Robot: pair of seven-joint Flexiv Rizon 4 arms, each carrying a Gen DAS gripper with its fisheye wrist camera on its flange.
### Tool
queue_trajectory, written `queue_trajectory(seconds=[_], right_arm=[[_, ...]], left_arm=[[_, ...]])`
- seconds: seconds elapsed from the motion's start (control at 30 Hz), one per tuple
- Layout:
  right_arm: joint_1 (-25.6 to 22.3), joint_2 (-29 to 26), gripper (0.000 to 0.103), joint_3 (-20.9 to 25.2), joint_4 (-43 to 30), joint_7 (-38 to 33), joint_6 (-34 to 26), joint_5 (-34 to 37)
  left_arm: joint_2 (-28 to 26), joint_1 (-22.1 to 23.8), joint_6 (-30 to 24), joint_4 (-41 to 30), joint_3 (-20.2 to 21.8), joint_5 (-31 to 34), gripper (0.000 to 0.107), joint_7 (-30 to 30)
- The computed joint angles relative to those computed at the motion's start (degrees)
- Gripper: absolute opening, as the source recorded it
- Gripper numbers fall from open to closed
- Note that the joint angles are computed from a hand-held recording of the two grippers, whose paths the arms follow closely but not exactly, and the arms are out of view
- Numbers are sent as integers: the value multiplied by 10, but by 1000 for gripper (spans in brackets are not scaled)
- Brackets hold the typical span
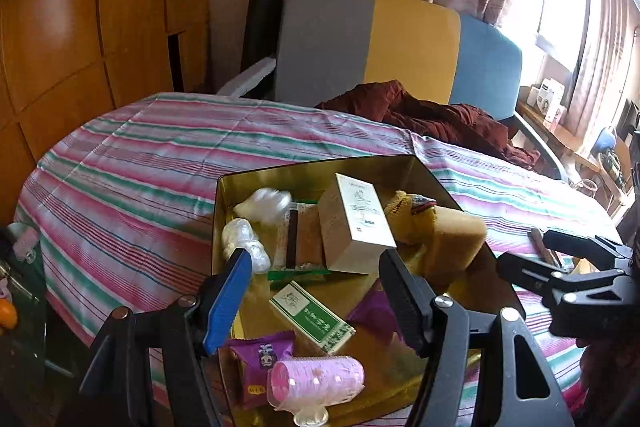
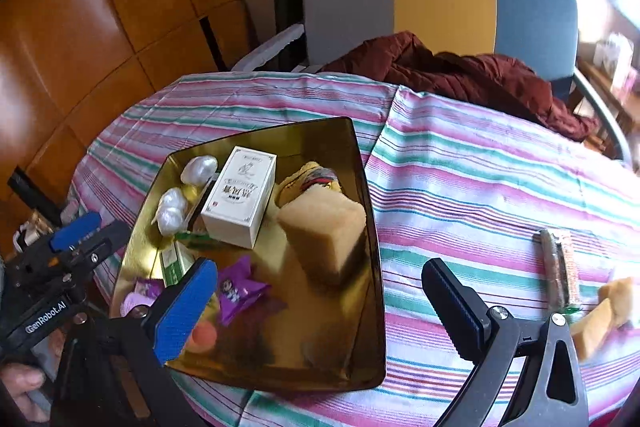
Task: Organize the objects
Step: 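Move both tools back to the sponges and eraser on the cloth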
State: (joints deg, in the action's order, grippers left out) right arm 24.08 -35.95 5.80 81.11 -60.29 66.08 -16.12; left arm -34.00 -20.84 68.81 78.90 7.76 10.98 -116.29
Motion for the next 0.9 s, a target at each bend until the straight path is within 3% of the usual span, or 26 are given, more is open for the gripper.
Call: queue_trajectory(seconds=[0.2,0.9], right_arm=[[21,21,103,-32,43,35,30,-39],[-1,61,103,-58,122,124,62,-89]], left_arm=[[3,-6,-1,4,-5,6,67,5],[-9,-20,-18,-11,-33,-7,67,81]])
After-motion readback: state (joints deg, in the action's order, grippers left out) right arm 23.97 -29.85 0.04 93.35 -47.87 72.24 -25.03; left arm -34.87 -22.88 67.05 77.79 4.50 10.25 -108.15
